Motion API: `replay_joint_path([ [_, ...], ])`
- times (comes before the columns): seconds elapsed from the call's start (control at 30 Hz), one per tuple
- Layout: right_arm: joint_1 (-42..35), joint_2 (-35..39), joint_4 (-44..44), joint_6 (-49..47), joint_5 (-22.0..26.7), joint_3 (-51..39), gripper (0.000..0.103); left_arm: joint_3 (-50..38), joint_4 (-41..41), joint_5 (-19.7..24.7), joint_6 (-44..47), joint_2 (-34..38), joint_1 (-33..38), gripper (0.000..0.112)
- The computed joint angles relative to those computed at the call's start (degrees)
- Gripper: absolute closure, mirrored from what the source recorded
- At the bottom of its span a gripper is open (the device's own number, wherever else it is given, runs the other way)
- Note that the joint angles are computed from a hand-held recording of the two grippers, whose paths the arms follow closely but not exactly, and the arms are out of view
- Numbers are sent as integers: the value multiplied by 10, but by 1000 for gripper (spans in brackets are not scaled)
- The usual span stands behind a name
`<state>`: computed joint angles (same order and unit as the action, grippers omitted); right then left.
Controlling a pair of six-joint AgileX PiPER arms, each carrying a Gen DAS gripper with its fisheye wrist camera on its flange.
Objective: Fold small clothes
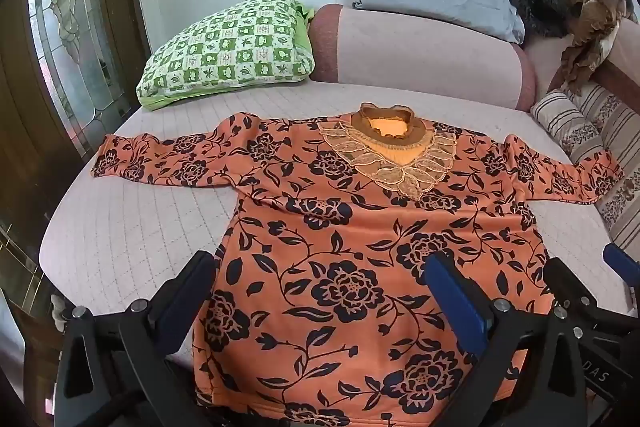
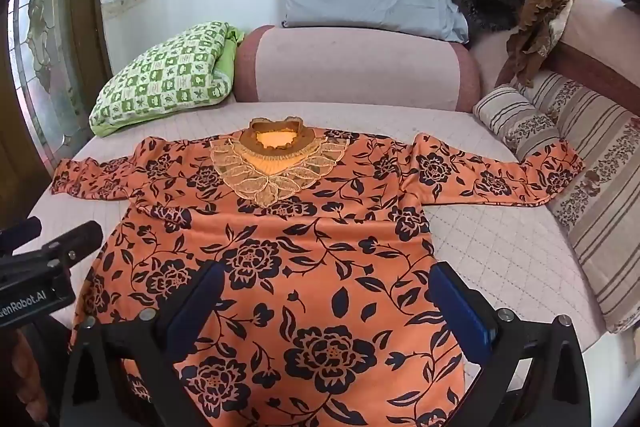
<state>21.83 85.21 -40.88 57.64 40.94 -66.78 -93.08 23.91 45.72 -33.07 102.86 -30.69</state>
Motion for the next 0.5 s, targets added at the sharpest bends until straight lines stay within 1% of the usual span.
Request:
replay_joint_path([
  [0.3, 6, -5, 3, -6, 13, -2, 0, -6, -5, 11, 4, 0, -3, 9],
  [0.33, 10, -17, 10, -13, 26, -8, 0, -7, -7, 12, 5, 0, -4, 9],
  [0.37, 9, -17, 14, -17, 28, -12, 0, -10, -8, 15, 5, 1, -5, 9],
  [0.5, 1, -14, 20, -26, 20, -15, 0, 2, -14, 5, 8, -4, 0, 9],
])
